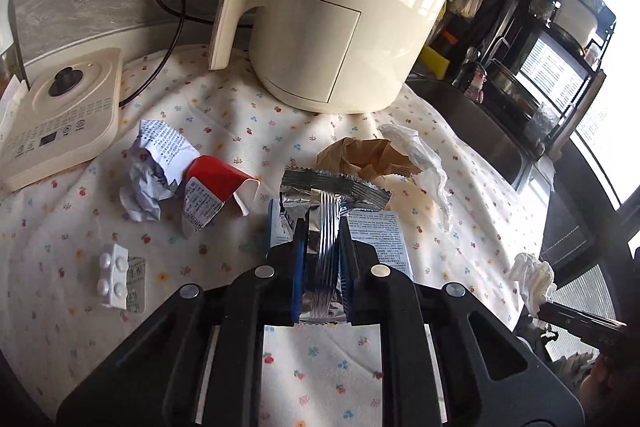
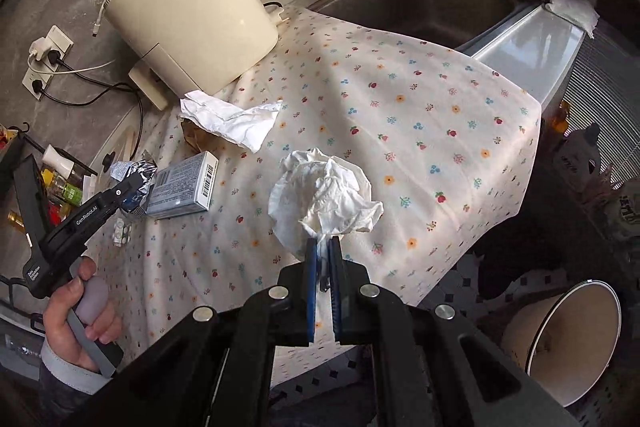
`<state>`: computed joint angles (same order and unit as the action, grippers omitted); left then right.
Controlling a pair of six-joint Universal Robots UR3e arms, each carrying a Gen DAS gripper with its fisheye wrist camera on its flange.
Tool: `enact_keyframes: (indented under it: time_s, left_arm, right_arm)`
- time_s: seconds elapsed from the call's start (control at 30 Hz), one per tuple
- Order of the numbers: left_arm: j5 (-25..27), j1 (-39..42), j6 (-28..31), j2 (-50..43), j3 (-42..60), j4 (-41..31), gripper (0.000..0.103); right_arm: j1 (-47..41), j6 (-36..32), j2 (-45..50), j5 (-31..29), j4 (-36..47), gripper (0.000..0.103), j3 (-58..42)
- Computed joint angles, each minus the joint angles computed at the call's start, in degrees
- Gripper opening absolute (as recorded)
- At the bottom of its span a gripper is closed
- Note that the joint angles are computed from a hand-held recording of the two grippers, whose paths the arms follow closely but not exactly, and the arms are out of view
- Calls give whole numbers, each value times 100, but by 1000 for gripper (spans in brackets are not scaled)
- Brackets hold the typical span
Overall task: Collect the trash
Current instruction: 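Grasp the foil snack wrapper with the left tool while the right tool grasps the tissue, then carry both items over the white bucket and open both tools to drop them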
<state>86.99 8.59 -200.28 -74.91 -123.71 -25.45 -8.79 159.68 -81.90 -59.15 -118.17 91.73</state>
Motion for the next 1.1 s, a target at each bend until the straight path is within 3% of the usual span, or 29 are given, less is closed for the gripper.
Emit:
enact_keyframes:
  time_s: [0.2,0.47,0.73,1.1]
  left_arm:
    - [572,-904,-613,27,278,-207,15]
    - [1243,-2443,-1180,-1398,1740,-301,15]
    - [1396,-3503,-1369,-3141,3838,-771,15]
    - [1121,-4523,-1402,-5516,7165,-2011,15]
  right_arm:
    - [-712,-658,-467,266,565,6,213]
    - [-2079,-1631,-917,453,1428,7,395]
    - [-3558,-2372,-814,317,1906,7,333]
    - [-4934,-2675,-14,-292,1440,7,261]
